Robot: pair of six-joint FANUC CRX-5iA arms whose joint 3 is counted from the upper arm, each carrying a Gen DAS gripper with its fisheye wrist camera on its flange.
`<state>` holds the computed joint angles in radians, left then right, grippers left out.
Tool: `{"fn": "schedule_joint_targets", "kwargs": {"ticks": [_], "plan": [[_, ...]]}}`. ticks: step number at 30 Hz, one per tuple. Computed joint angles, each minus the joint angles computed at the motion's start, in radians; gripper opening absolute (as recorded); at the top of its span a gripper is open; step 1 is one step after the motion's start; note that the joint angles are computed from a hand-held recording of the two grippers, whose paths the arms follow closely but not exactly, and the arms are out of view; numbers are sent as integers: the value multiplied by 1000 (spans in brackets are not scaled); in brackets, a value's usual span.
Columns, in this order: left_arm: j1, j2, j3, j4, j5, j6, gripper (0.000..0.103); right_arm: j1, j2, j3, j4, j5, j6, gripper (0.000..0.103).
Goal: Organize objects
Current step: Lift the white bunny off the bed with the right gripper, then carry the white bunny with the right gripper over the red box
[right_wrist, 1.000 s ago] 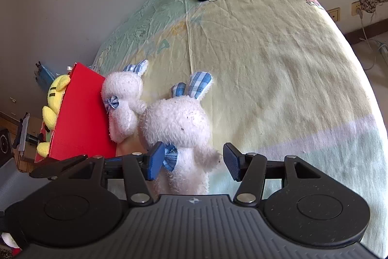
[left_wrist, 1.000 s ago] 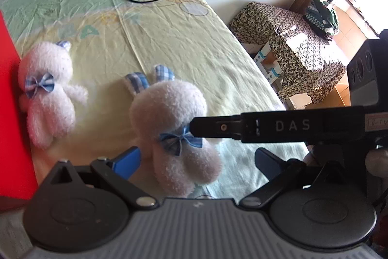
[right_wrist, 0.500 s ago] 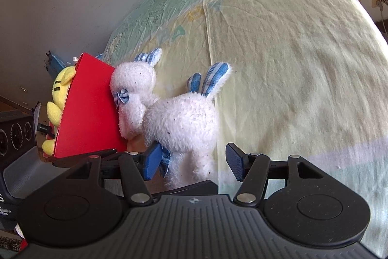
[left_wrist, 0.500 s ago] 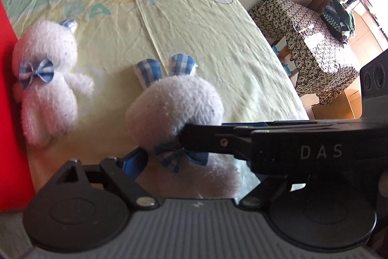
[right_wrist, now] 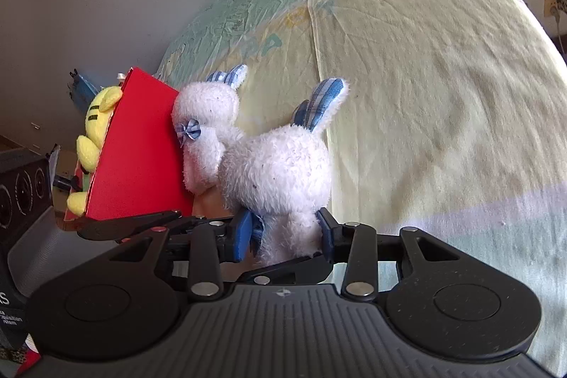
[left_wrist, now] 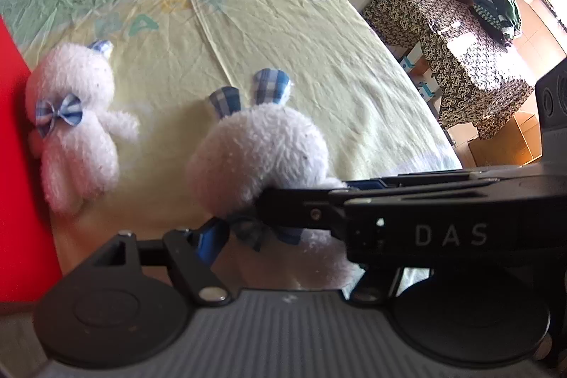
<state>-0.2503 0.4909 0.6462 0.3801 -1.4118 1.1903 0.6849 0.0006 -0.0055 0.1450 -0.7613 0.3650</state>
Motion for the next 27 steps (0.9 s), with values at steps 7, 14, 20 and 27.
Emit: {"fn": "schedule_joint_targets", "kwargs": {"ticks": [7,14,20,27], "plan": [[-2,-55,-66,15,45,-35,68,43,-21,-13,100,-31,-61,42],[-6,-111,-123,20,84,-68,68,82,-39,-21,164,-49,-115,42],[-1,-183,-180,-7,139,-85,68,111,-36,-7,207,-30,-114,42],[58,-257,-240,34,190,-103,68,144,3,54,288,-16,-114,42]]}}
